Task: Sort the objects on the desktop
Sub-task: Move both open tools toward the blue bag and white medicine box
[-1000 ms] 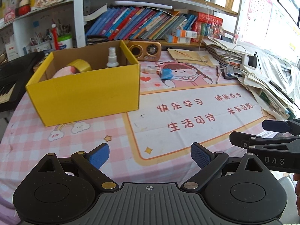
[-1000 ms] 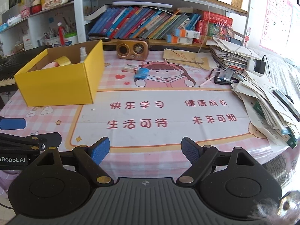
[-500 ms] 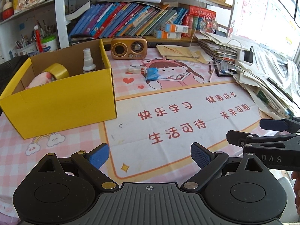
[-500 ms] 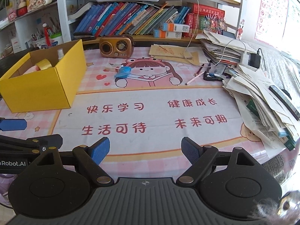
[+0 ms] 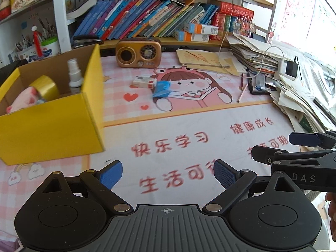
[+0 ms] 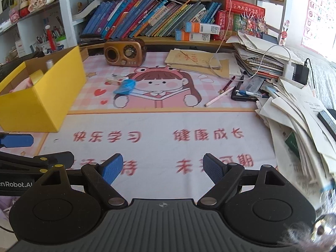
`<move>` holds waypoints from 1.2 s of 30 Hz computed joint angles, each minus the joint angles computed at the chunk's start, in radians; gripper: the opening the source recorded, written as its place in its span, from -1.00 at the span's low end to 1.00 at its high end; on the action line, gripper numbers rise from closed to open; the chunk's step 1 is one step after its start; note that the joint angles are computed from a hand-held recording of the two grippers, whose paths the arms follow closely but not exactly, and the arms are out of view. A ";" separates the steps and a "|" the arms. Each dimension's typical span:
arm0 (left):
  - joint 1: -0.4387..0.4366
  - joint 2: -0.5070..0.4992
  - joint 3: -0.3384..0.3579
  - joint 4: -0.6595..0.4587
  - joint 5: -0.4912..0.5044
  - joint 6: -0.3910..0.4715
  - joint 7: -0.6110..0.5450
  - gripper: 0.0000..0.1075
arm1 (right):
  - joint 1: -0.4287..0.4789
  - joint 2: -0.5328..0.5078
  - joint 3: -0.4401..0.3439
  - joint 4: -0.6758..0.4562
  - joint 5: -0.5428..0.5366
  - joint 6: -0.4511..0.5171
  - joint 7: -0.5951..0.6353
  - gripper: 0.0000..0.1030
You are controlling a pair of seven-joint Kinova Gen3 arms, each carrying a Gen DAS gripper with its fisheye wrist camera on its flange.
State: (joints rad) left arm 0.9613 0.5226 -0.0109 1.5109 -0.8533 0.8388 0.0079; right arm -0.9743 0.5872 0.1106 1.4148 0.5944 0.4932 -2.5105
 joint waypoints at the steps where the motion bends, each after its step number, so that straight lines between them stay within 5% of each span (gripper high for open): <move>1: -0.006 0.013 0.004 -0.022 0.008 0.008 -0.011 0.78 | 0.022 0.001 -0.013 -0.002 -0.008 -0.006 0.020 0.60; 15: 0.012 0.164 -0.051 -0.300 0.094 0.136 -0.120 0.78 | 0.232 0.043 -0.098 -0.059 -0.226 -0.110 0.351 0.60; 25: 0.009 0.232 -0.101 -0.398 0.091 0.185 -0.121 0.76 | 0.283 0.091 -0.092 -0.144 -0.328 -0.151 0.498 0.60; 36: -0.023 0.299 -0.154 -0.457 0.072 0.145 -0.112 0.66 | 0.311 0.167 -0.101 -0.284 -0.398 -0.149 0.603 0.60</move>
State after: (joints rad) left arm 0.9382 0.8213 -0.1645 1.0543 -0.7816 0.9839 -0.1040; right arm -0.6634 0.7537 0.0097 1.1308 0.1964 0.3447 -1.9075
